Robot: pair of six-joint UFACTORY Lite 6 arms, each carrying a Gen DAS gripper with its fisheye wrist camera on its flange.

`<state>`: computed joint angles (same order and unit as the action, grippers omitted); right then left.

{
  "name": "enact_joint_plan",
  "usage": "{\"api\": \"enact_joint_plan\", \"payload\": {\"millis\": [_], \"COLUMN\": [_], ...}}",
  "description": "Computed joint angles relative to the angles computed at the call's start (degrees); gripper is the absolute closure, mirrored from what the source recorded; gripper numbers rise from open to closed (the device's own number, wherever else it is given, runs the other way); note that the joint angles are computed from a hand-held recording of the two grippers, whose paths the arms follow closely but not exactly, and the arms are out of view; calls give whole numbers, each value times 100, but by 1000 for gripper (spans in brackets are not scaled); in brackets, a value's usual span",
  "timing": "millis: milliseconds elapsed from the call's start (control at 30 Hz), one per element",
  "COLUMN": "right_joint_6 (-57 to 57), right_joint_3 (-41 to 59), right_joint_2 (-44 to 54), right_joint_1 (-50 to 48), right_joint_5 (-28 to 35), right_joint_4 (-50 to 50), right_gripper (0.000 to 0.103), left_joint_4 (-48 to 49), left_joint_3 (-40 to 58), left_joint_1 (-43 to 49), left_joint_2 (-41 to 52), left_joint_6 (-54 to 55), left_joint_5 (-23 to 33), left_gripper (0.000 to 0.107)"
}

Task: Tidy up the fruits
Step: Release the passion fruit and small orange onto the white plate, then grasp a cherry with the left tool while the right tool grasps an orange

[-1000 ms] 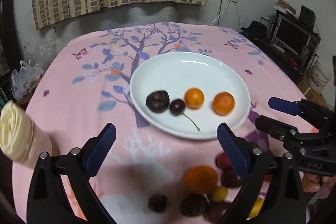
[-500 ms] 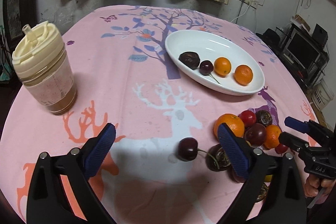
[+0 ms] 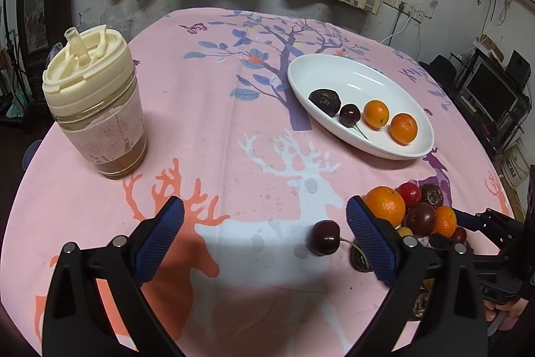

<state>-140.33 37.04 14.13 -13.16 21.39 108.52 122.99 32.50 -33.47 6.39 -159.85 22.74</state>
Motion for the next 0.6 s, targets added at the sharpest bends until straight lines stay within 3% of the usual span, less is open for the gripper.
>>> {"api": "enact_joint_plan", "payload": {"millis": [100, 300, 333, 400, 533, 600], "right_joint_6": [240, 1154, 1514, 1762, 1875, 1886], "right_joint_3": [85, 256, 342, 417, 467, 463], "right_joint_2": [71, 115, 135, 139, 134, 121], "right_joint_1": [-72, -339, -470, -624, -682, -689], "right_joint_5": [19, 330, 507, 659, 677, 713], "right_joint_4": [-212, -1083, -1388, -1567, -1588, -1623], "right_gripper": [59, 60, 60, 60, 60, 60], "left_joint_4": [-35, 261, 435, 983, 1088, 1758], "left_joint_3": [-10, -46, -14, 166, 322, 235], "left_joint_1": [15, 81, 70, 69, -206, -275], "left_joint_2": [11, 80, 138, 412, 660, 562], "left_joint_6": [81, -56, -148, -421, -373, -947], "left_joint_5": [-15, -128, -181, -443, -390, -356], "left_gripper": [12, 14, 31, 51, 54, 54]}}
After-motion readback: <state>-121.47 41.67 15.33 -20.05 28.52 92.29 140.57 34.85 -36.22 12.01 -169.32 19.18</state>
